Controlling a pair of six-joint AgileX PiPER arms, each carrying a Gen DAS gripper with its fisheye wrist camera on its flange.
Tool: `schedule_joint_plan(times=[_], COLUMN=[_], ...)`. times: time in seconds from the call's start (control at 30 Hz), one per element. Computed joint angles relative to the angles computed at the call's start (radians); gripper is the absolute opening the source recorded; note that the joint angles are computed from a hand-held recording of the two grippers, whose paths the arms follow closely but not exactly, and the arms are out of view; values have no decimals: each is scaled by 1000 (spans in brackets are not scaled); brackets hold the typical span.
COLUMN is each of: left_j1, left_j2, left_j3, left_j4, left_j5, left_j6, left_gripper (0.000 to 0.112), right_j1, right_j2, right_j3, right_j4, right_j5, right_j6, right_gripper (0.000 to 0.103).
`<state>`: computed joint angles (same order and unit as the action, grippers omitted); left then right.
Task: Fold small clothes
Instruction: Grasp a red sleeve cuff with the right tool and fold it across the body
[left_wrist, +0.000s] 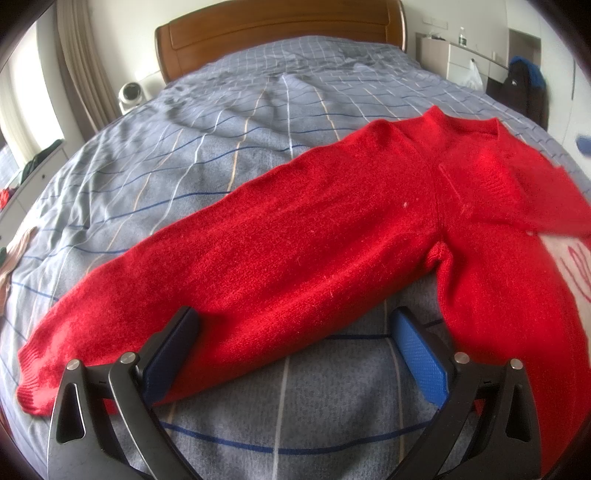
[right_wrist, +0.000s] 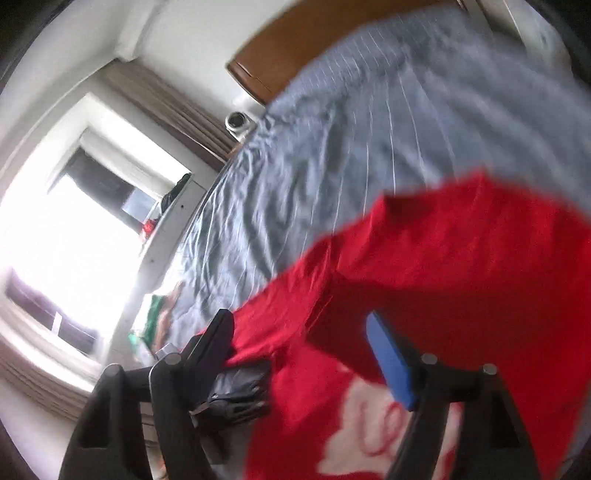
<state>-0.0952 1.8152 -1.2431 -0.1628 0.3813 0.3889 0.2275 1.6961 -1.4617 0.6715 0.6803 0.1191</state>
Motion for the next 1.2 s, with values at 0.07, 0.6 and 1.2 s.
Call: schedule_joint_plan(times=[0.07, 0.6, 1.2], left_j1=[0, -1, 11], left_j2=[0, 0, -7], left_j3=[1, 1, -31], left_j4=[0, 3, -2], left_j5=[-1, -1, 84], left_j6=[0, -4, -1], left_gripper=[103, 103, 102], right_j1=[-36, -192, 395], right_j2=[-52, -442, 74], right_j3=[93, 522, -125], right_j4=[12, -395, -905], right_j5=[-16, 10, 176], right_j6=[-26, 157, 283], right_gripper=[75, 56, 56])
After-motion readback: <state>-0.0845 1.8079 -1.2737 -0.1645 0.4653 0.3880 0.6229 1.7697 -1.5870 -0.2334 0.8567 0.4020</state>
